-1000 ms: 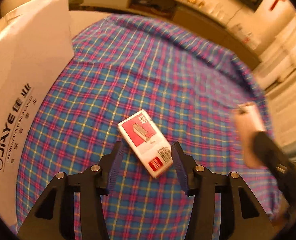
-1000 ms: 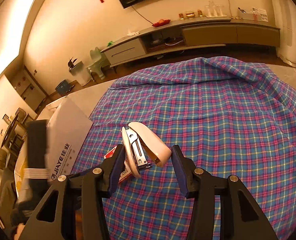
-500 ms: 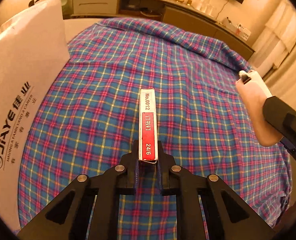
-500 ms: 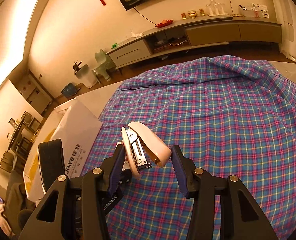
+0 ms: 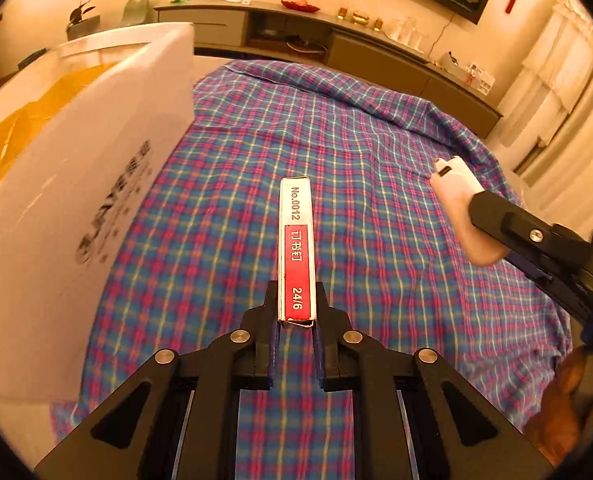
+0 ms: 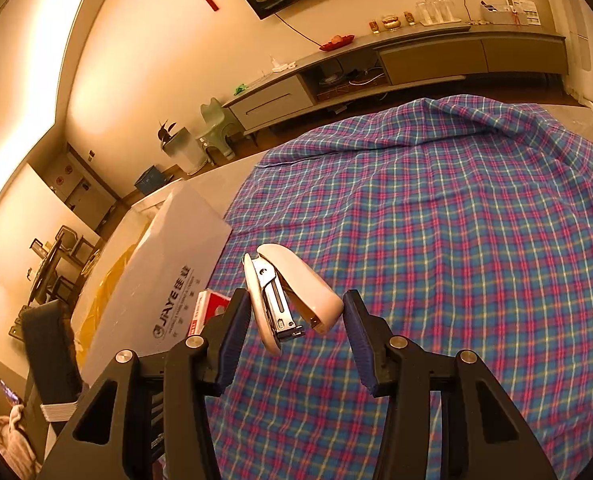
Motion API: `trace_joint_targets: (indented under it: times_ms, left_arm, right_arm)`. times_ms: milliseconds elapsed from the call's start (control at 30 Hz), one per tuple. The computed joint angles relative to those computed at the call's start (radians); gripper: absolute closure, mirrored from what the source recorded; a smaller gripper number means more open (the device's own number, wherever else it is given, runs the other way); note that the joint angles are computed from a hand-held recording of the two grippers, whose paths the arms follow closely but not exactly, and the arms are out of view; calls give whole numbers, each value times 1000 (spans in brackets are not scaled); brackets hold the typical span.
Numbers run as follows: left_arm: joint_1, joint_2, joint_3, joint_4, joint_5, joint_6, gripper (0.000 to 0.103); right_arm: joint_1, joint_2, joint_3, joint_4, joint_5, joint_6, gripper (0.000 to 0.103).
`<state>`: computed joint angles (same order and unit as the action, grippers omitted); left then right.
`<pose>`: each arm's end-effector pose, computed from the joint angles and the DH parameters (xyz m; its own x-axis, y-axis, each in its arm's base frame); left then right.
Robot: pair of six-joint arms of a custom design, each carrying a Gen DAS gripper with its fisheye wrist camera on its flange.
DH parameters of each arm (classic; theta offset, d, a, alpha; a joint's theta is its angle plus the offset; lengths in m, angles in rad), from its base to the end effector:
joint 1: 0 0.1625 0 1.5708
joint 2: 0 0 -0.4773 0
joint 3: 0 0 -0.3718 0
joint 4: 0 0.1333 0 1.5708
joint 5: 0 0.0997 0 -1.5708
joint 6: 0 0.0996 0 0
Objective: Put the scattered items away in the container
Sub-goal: 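Grasp the red staple box by its end with the left tool while the right tool holds the stapler, then carry the stapler in the right tool and the staple box in the left tool over the box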
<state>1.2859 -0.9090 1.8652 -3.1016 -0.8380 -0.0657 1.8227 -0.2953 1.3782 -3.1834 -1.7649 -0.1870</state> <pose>0.0143 -0.6624 0.2273 -0.8293 -0.1926 -0.5246 0.1819 0.7946 -0.5792 0.3015 -0.7137 -0.0610 -0.9176 -0.3029 0.2575 -0.3925 0.7932 -0.4655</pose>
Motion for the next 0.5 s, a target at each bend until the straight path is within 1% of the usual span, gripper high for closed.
trace_joint_targets:
  times_ms: [200,367,500]
  left_arm:
    - [-40,-84,127,-83,-11,29,89]
    - [-74,-142,199,-147,-3,84,89]
    - [-91,-190,251,-182,-16,107,89]
  right_arm:
    - [28,-13,65,-51,2,-17,54]
    - [53,-24,121,-99,-1,-31,54]
    - [74,-30,163,-137,-2,-48,54]
